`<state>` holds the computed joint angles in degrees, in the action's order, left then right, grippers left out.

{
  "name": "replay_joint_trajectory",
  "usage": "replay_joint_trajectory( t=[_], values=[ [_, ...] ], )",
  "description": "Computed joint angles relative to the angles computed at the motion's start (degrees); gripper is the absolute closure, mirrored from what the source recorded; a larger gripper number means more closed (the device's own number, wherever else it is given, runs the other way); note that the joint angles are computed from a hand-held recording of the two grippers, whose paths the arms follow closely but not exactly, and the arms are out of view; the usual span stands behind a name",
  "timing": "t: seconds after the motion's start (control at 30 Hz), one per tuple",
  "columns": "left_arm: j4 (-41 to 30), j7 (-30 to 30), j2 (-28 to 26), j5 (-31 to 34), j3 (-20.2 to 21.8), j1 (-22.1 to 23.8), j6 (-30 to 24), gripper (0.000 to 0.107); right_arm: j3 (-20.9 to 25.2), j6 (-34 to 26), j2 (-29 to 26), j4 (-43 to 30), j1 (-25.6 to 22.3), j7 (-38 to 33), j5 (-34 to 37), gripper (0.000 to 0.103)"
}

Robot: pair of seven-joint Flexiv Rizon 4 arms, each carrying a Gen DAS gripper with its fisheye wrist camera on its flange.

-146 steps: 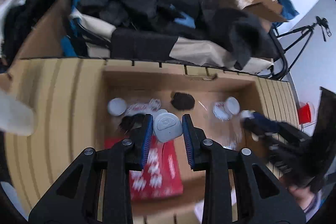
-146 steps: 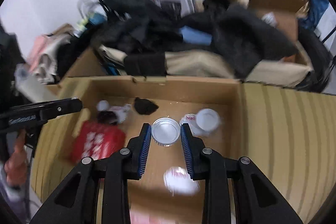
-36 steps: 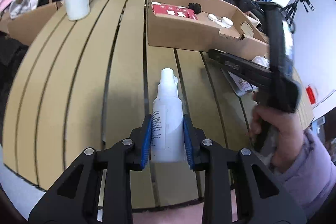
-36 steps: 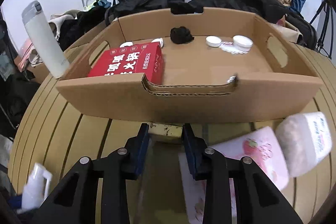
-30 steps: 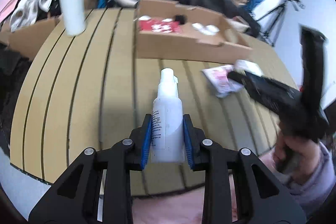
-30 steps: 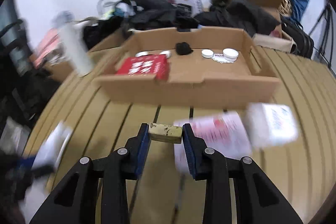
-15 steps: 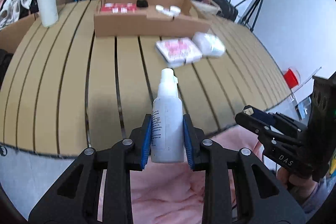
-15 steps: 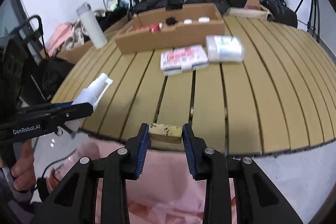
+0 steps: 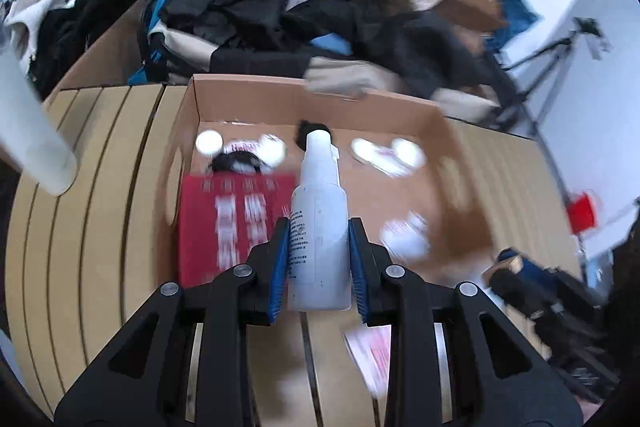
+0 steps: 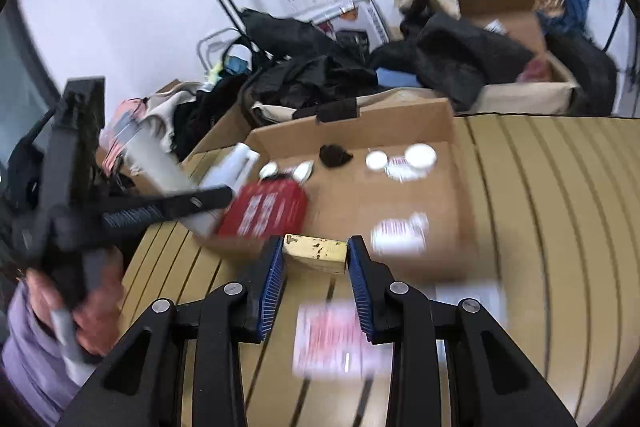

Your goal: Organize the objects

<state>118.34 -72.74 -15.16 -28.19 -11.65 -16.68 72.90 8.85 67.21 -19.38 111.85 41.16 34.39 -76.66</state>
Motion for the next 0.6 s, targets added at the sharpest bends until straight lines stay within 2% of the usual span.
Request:
replay_joint_trajectory(
  t=[0.07,0.17,0.2,0.27,0.33,0.37,0.4,0.43,0.47,0.53,0.6],
  values=[
    [-5.5,-4.5,-5.0,4.5,2.0,-1.3,-4.2,0.083,-1.2,4.1,-3.9,-3.2,-2.7,-3.1,3.7,0.068],
    [-9.2,-7.3,-8.8,8.1,2.5,-2.4,-5.7,0.082,-3.1,9.2,-9.3,-7.8,-4.2,-7.1,9.8,0.068],
    [-9.9,-8.0,-9.5,8.9,2.7,-2.5,-5.9,0.081,-2.5,9.2,-11.7,-10.1,-4.9,-10.7,13.8,0.068],
    [-10.0,-7.5,-10.2,8.2,1.3,-1.5,-5.5,0.070,-1.0,8.7,-15.6,-14.3,-5.9,-17.9,19.6,0.067],
    [-7.7,-3.3,-9.6,4.0,-2.6,1.3,-3.8,0.057,2.5,7.5,-20.2,-19.5,-7.5,-27.0,25.6,0.057],
    [-7.2,-1.6,-9.4,2.6,-3.7,2.1,-4.0,0.055,2.7,6.8,-20.8,-20.3,-7.4,-28.7,26.9,0.037],
    [-6.8,-0.3,-9.0,2.0,-3.9,2.4,-3.7,0.050,1.2,5.4,-21.1,-20.9,-6.0,-28.7,26.9,0.020],
    [-6.7,-0.9,-8.7,3.0,-2.6,1.3,-2.5,0.041,-0.5,5.7,-20.7,-20.3,-4.8,-27.9,26.7,0.019],
    [-6.3,-2.2,-8.5,5.1,-0.7,-0.1,0.1,0.037,-2.7,7.5,-20.3,-19.4,-3.6,-26.1,26.1,0.019],
    [-6.3,-3.0,-8.6,7.3,0.6,-0.8,2.0,0.035,-6.1,11.5,-19.7,-17.7,-2.0,-22.9,26.3,0.019],
    [-6.5,-3.7,-8.6,7.8,0.8,-0.4,0.9,0.035,-9.1,13.2,-18.8,-16.1,-0.2,-21.1,26.7,0.019]
  ],
)
